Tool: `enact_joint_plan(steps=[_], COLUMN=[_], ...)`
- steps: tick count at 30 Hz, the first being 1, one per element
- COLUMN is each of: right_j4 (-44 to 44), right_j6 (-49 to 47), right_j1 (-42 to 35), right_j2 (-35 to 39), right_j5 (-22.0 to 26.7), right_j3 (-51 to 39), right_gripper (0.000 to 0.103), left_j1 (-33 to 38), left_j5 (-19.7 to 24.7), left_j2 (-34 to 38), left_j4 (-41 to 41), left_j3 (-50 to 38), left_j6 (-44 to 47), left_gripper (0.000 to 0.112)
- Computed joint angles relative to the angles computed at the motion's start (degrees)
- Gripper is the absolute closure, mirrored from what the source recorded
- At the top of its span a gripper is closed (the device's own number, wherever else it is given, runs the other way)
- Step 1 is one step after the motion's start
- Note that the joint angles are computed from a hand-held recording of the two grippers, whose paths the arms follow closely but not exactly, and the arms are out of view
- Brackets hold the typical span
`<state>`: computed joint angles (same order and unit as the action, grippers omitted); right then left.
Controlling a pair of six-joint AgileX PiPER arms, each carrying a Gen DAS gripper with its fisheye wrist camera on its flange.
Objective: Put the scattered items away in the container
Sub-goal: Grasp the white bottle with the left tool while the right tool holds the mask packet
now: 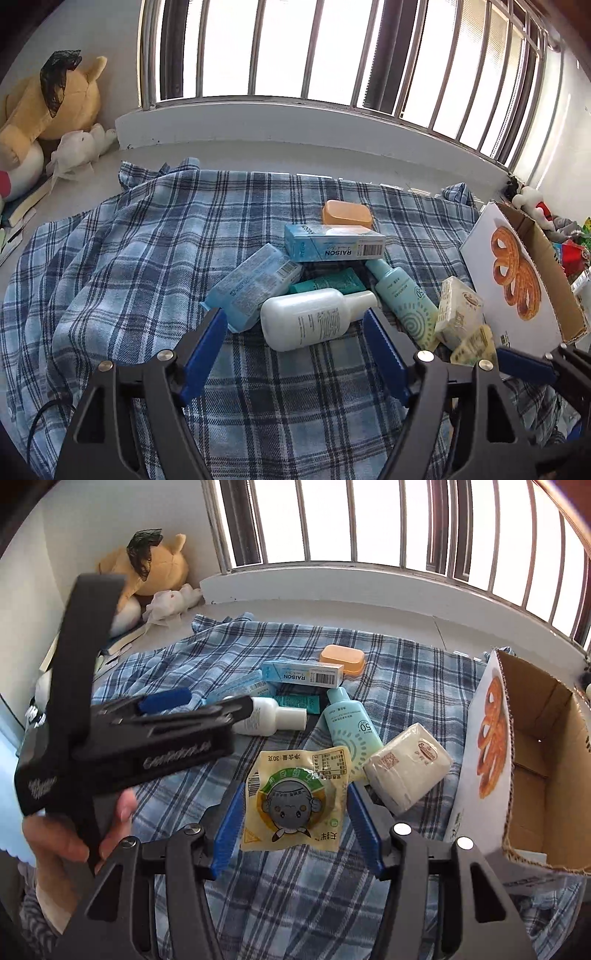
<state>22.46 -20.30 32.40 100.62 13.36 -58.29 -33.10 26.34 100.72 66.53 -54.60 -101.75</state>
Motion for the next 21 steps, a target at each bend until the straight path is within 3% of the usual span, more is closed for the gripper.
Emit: enact_joint_plan(steps=[3,7,12,18,21], right_j4=[5.51,14.80,22.53,24.26,24.14], right_j6=[-6.78,-17.35,-25.67,-27.54,-27.36], right_j1=[0.26,-0.34,-1.41,-2.15,-2.43], right_j2=[-2.14,-2.22,-1.99,-1.95,-2.20], right_j5=[-1.79,-1.88,-2.45,-2.73,-2.73], right_j3=[4.16,5.92,6.98,7.49,7.59], right_gripper=[0.048,0.048,0.048,0.048,0.048], left_j1=[-0.16,0.97,0.06,0.35,-0.48], left_j5=[3.92,5.43,8.76,8.99,11.61], left_j2=[3.63,9.22,12.76,15.33,17.09], left_j4=[-8.05,-17.37,-18.09,-22.08,-22.07], left_j3=[-5.52,-11.88,-16.80,-20.55,-22.55], left_j6=[9.44,20.00,22.68,27.88,28.14], left_gripper=[0.028,0.028,0.028,0.028,0.028])
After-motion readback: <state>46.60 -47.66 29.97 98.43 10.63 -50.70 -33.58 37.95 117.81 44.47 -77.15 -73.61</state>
